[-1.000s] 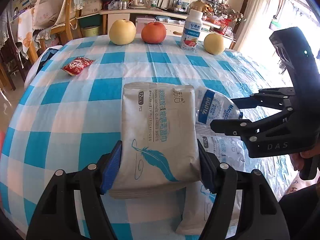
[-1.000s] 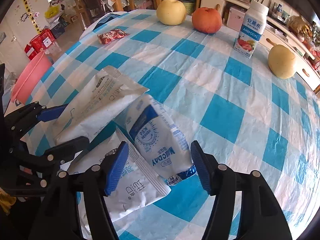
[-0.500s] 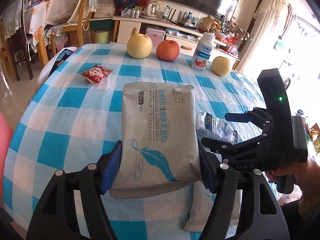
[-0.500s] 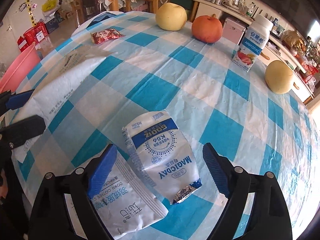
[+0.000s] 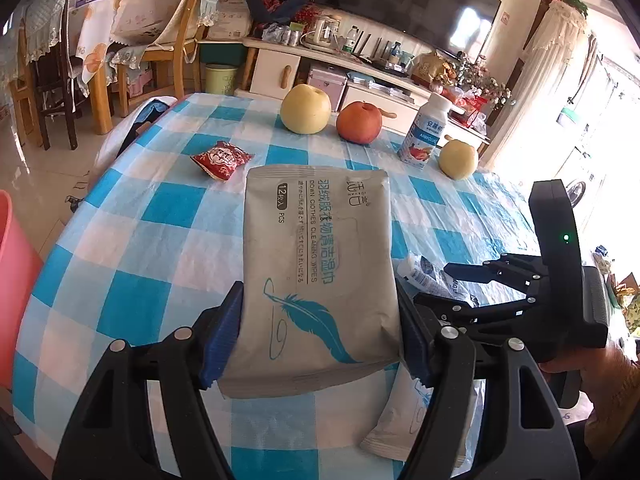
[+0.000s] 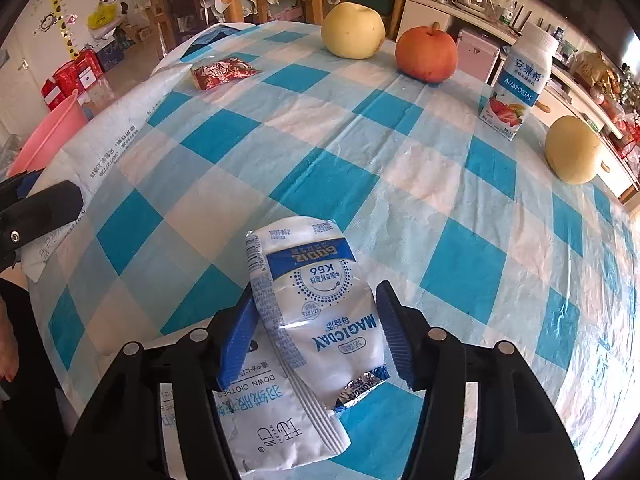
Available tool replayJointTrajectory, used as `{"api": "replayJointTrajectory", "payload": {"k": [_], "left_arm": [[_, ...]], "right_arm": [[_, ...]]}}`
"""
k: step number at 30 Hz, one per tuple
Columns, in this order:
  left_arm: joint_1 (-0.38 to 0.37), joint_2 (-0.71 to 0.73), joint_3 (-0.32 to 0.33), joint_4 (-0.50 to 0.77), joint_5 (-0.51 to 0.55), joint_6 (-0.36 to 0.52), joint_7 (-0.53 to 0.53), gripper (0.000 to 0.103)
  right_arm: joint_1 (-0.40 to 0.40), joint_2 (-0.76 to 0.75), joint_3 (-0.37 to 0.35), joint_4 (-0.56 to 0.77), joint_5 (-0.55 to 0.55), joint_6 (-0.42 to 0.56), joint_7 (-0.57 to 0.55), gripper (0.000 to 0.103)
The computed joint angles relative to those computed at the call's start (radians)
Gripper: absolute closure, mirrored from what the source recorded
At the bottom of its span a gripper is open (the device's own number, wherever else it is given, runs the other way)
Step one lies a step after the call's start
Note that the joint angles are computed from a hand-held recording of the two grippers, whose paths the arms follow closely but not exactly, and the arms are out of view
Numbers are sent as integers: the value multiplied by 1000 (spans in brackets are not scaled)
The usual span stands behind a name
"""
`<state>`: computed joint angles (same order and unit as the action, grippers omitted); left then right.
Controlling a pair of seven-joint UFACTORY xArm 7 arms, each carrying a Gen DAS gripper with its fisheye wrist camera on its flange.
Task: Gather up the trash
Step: 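Lift the wipes pack with the left tool while the right lifts the white wrapper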
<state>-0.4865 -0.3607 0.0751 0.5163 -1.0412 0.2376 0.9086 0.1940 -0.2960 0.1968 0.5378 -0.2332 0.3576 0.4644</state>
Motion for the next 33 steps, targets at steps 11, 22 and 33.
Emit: {"api": "replayJointTrajectory", "payload": {"k": [11,22,33], "left_arm": [[23,-9,10,10,-18,29,15,32],[41,-23,15,8,-33,31,22,32],[56,-70,66,3,-106,1,46,32]], "right_arm": [[-46,39,21,45,-62,58,104,79],[-53,19,39,71,-195,100,266,80],[6,25,76,176,-199,87,325,80]]}}
